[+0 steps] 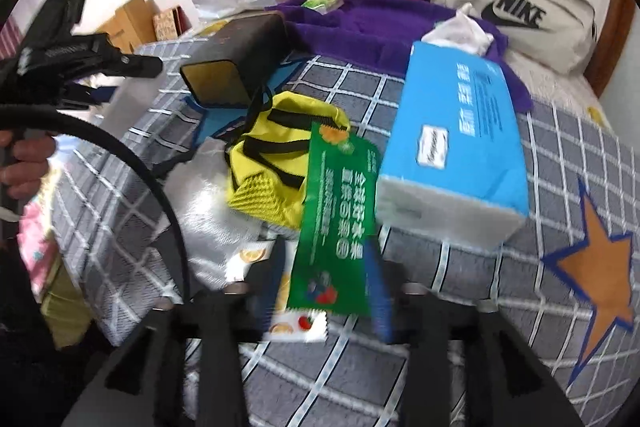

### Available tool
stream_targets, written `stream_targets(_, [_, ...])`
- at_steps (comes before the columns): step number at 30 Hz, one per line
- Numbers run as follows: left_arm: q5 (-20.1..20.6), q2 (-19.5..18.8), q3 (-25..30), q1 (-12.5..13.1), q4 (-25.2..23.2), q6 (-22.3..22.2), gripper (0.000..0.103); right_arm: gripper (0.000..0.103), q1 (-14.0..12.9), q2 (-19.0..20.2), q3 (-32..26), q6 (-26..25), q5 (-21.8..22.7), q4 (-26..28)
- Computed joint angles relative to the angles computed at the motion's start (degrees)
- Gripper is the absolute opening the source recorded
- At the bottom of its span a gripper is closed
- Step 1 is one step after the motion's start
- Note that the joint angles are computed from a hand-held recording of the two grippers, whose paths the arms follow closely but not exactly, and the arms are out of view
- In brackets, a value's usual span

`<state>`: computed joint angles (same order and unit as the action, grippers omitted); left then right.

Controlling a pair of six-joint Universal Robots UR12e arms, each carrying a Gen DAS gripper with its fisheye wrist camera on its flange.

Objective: Organize soft objects
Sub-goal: 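Grasp and lift the green snack packet with the right gripper while the left holds the pad, then carry packet and pad onto the purple towel and open both grippers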

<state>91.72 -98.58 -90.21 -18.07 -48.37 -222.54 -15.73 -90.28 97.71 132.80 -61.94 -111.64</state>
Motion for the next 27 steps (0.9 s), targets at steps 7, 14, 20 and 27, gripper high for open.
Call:
stream_targets(7, [-0.2,-0.3,0.2,-0.3,-0.2,1.4,0.081,0.049,2.9,1.9,0.0,0.6,-6.6,-3.2])
stream_targets(14, [-0.4,0.0,-0.1,-0.3,0.7,2.3,0.081,0.024,-0.6,0.7,-0.8,-0.8,-0.4,3.0])
stream_targets(20, [-0.6,0.1,0.1,-0.2,1.7,2.4,0.081,0.004,-2.4,-0.1,-1.7,-1.4,4.8,8.1])
stream_targets(27, [0.0,0.5,0.5,-0.1,2.5,3.2,0.081,0.004,-3.1,0.3,-3.3,-0.7,8.4,9.3])
